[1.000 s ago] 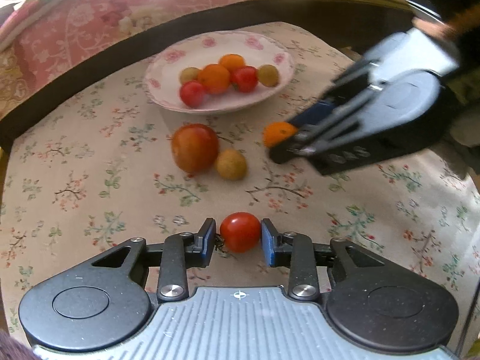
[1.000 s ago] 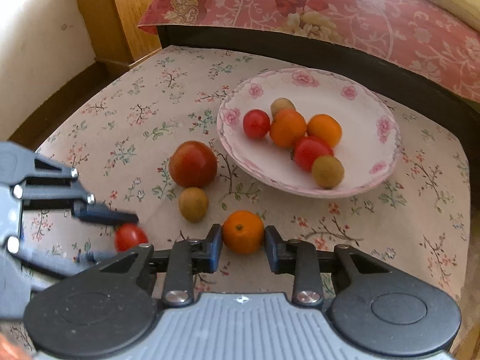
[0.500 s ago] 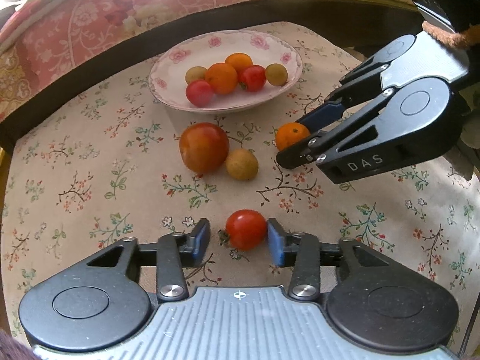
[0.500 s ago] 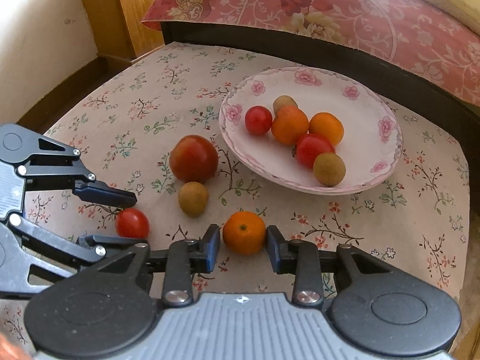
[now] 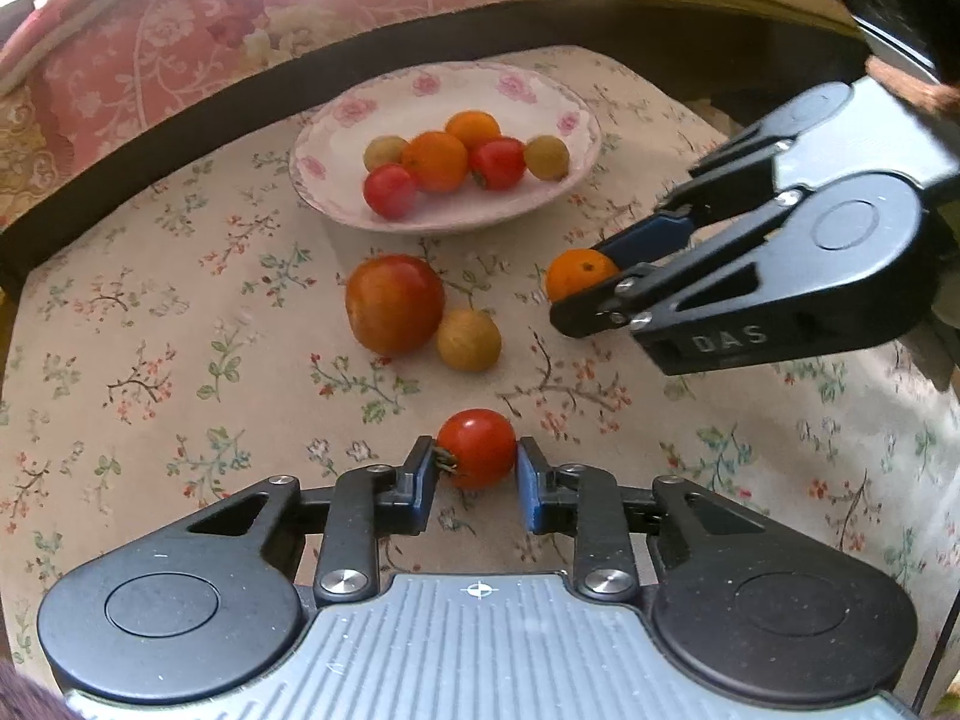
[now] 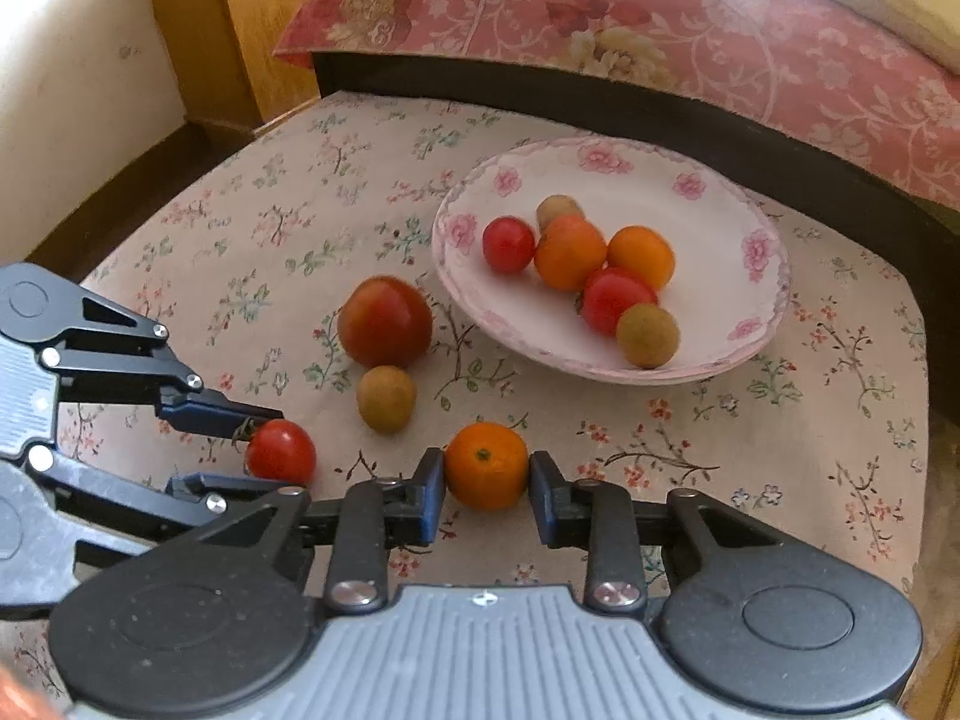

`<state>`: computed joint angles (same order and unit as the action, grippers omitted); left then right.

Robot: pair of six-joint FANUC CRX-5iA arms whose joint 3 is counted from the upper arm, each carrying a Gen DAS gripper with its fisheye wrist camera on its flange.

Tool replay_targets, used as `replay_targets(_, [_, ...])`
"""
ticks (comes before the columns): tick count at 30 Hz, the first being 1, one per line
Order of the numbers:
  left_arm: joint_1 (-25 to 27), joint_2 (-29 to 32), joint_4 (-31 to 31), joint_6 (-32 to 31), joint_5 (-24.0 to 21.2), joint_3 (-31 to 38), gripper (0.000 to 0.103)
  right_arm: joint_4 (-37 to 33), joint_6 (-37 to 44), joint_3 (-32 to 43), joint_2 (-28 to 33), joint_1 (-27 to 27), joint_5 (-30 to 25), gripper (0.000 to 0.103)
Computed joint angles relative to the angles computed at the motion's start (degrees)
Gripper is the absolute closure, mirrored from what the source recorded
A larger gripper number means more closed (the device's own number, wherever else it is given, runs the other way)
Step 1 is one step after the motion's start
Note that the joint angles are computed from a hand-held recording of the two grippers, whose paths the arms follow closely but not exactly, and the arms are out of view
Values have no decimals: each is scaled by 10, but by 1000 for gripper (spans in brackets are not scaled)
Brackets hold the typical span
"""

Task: Organize fruits
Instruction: 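Carry the held tomato and orange over the plate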

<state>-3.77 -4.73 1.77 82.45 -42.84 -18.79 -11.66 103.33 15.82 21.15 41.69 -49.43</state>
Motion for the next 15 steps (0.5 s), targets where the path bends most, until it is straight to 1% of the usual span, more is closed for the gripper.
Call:
replay_targets(5, [3, 0, -3, 11, 11, 13, 67, -9, -4, 1, -9, -7, 12, 70])
replay_targets(10, [0, 10, -25, 38, 21, 41, 67, -7, -17, 7, -8, -8, 18, 70])
replay_targets(15, [-3, 34, -54, 72, 34, 80, 67, 6, -38, 16, -3, -9, 37, 70])
